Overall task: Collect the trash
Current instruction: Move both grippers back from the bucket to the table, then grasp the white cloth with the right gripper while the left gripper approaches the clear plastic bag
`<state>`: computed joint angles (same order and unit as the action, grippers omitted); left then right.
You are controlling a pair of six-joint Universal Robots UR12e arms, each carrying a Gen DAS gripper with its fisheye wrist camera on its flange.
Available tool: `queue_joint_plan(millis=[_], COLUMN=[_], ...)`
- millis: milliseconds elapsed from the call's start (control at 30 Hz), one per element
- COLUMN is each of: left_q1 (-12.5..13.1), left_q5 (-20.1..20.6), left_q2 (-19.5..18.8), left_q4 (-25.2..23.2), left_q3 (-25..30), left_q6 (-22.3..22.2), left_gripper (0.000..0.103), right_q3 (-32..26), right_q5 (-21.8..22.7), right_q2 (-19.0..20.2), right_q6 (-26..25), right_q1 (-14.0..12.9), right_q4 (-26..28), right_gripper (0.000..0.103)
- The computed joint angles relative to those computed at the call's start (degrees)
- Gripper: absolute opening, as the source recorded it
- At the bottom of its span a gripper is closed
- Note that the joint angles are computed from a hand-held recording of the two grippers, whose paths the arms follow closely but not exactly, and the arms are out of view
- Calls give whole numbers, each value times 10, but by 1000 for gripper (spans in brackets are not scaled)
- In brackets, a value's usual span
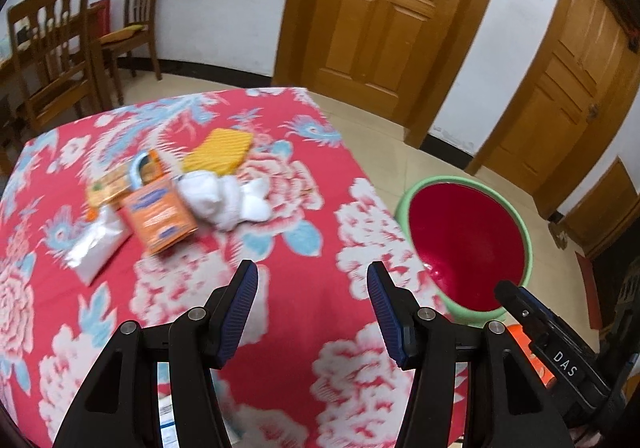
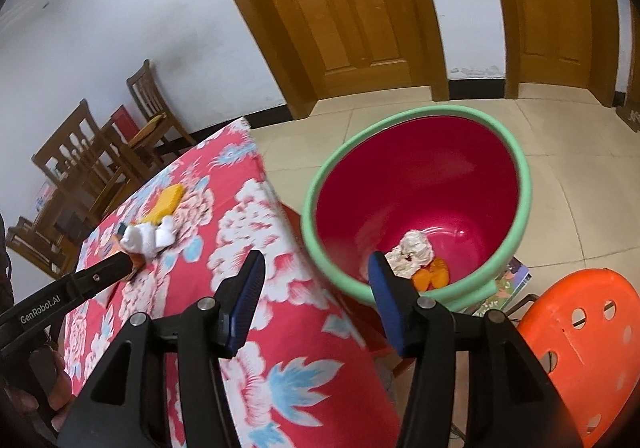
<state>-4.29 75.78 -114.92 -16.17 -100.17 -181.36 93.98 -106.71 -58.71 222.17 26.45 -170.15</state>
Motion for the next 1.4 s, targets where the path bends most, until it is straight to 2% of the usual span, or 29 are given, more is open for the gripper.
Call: queue_joint_plan(millis=[500,900,1067,1167,1400], left_q1=[43,71,75,77,77], left_q5=[30,66,78,84,97], left_q2=[16,0,-11,-19,-33], left_q4=[35,30,20,14,4], left_q3=[-31,-21,-12,-5,8], left_q6=[-34,-51,-47,-42,-35], left_gripper=[58,58,59,65,66], right_q3=[-57,-138,-182,-210,-274], right_q5=[27,56,87,88,105], right_q2=[26,68,91,106,142], right_q6=[-46,-98,-123,-141,-182], right_q1=[19,28,27,28,27], right_q4=[32,75,120,147,207], right_gripper=[58,63,64,64,66])
